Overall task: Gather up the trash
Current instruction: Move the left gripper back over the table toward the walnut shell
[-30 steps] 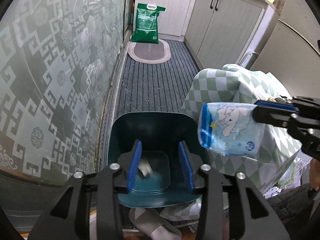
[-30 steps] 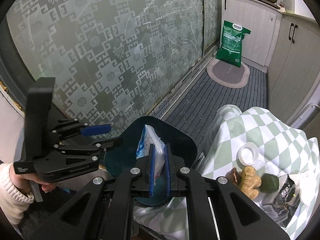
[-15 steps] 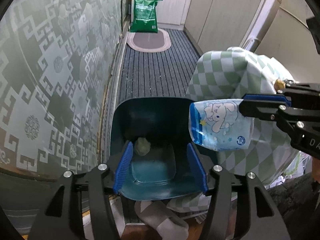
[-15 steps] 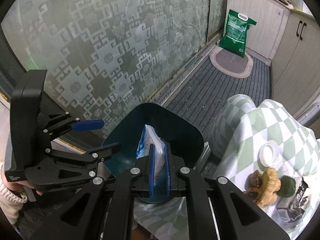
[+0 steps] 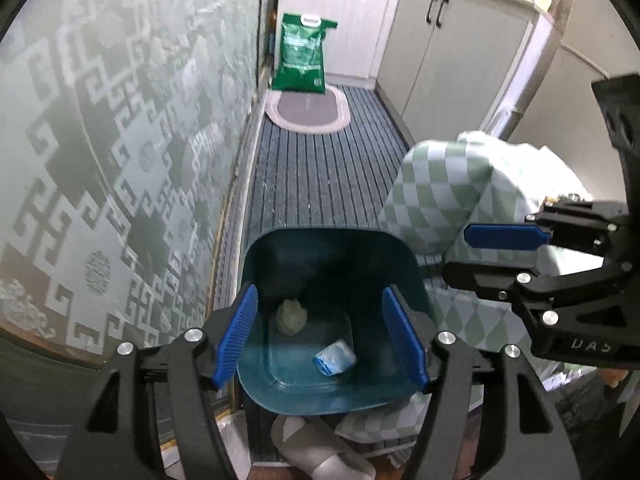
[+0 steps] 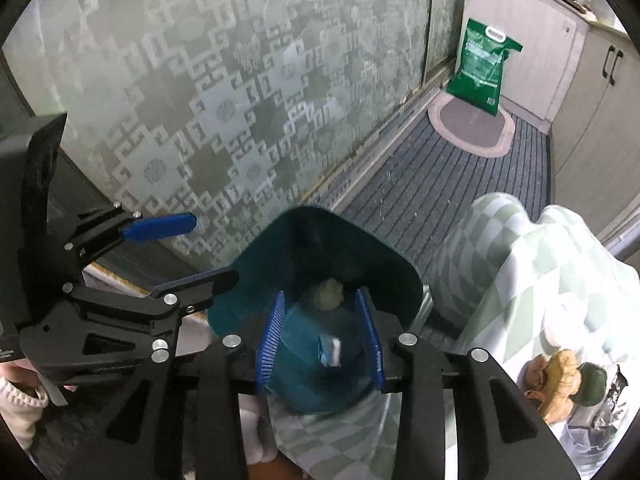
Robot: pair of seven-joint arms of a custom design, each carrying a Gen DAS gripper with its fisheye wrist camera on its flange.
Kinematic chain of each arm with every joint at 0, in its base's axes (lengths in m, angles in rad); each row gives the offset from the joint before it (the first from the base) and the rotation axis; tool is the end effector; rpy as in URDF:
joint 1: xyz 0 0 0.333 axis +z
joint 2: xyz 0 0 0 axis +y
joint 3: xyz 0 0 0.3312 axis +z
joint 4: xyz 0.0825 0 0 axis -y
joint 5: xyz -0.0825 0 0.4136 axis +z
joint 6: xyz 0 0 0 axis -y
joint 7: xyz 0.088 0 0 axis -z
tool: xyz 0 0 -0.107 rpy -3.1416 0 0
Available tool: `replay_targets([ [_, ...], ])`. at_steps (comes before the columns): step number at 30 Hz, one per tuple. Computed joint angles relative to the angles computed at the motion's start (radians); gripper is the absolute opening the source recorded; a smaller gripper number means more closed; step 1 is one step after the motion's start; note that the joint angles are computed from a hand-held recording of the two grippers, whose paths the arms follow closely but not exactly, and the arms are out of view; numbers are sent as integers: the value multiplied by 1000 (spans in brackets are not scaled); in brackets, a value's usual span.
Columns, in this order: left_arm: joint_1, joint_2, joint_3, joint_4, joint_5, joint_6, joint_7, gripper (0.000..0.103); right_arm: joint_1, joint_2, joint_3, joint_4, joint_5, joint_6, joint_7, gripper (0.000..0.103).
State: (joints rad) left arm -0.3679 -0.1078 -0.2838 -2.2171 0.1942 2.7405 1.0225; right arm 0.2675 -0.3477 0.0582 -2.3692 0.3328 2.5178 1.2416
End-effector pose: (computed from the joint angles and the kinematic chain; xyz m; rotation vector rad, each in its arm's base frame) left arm 0.4528 -0.3599 0.4920 -1.6708 2.1872 -0.8298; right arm 0.4752 0.1593 0.5137 -2.2048 1.4073 -0.2439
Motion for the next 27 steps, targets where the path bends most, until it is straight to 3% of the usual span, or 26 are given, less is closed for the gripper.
replay_targets([
  [15,-22,-21,-33,38,107,136,-73,78,-8,-146,-71,-77,137,204,-51,49],
  [19,-42,-3,-41,62,111,167,-60,79,-51,-196,-82,-104,123,228,-32,49],
  [27,-75,63,-60,132,138,152,-55,80,-107,-287,-121,-152,113,211,-15,50],
])
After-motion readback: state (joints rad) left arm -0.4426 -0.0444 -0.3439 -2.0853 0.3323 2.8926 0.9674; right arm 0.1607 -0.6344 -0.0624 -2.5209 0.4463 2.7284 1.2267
